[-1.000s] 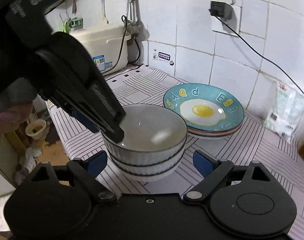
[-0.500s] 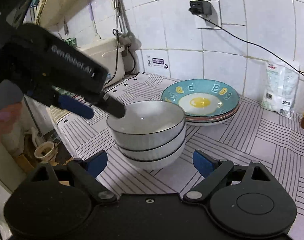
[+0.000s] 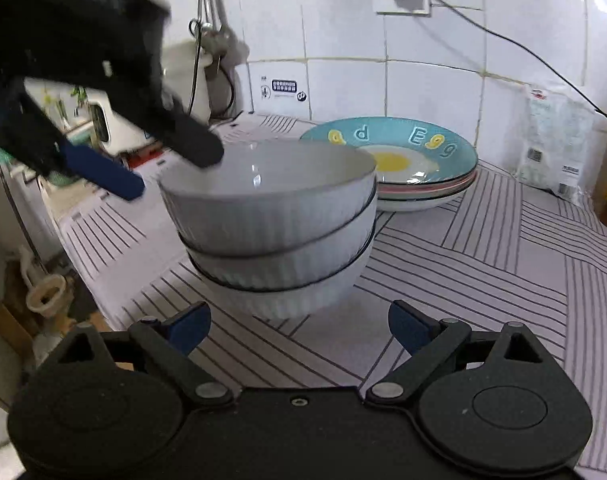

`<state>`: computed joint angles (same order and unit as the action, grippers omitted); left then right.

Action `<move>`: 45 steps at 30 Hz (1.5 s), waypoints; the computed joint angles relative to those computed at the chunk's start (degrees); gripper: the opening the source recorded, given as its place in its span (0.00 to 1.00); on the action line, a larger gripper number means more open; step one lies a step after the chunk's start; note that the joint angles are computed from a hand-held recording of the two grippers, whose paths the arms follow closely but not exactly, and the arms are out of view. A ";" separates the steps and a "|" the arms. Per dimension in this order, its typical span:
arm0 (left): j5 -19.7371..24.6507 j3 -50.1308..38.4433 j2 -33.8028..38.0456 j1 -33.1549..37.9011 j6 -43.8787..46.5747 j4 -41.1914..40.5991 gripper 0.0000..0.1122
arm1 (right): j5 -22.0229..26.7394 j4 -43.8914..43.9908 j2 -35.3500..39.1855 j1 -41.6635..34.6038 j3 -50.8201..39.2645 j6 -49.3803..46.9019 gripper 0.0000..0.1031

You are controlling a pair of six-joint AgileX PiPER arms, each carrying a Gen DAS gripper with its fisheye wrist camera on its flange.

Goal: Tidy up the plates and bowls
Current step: 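Close both grippers on the rim of the stacked bowls, then lift the bowl stack with both grippers and carry it over the egg plate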

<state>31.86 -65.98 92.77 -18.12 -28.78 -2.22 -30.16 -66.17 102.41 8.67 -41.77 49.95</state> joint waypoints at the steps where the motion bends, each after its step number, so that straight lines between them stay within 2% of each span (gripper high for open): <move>1: -0.52 0.17 0.52 0.79 2.68 -2.01 0.65 | -0.41 2.98 0.67 0.31 0.28 -2.76 0.95; 3: -1.14 0.25 1.97 2.89 8.46 -8.00 0.66 | -2.55 6.49 2.26 0.35 0.37 -5.32 0.95; 6: -0.85 -0.01 4.84 6.48 18.68 -19.78 0.66 | -3.99 3.13 4.35 0.74 -1.73 -2.10 0.95; 8: -0.20 -0.93 6.79 7.30 19.03 -21.03 0.66 | -3.67 6.74 4.88 1.91 -1.74 -5.55 0.96; 10: -0.72 -0.98 7.95 8.48 23.17 -25.66 0.66 | -3.27 10.43 5.70 3.01 -2.20 -8.54 0.96; 18: -0.59 -0.36 10.37 10.51 37.02 -37.69 0.60 | -6.07 13.19 8.00 3.20 -2.86 -11.03 0.97; 24: 0.42 -3.00 13.33 10.46 37.46 -36.82 0.55 | -7.02 12.02 9.55 3.01 -4.61 -9.52 0.98; 27: 1.46 -2.88 14.15 11.64 40.14 -39.83 0.55 | -8.09 13.26 10.09 3.05 -4.27 -10.39 0.98; 29: 1.22 -2.95 14.44 11.73 41.16 -40.08 0.48 | -8.51 14.21 10.17 3.18 -3.89 -10.64 0.98; 34: 1.78 -2.28 14.52 13.10 45.82 -43.46 0.45 | -9.24 6.38 11.30 1.29 -6.44 -4.06 0.97; 39: 5.27 -4.03 15.24 14.53 47.27 -43.30 0.42 | -7.66 8.78 10.27 2.32 -5.40 -5.37 0.96; 42: 7.09 -4.47 15.03 15.28 49.53 -43.82 0.42 | -4.83 8.02 8.91 3.40 -5.58 -3.15 0.96; 45: 7.86 -5.07 14.01 14.85 49.70 -41.58 0.42 | -5.58 11.34 8.00 3.62 -3.81 -7.20 0.96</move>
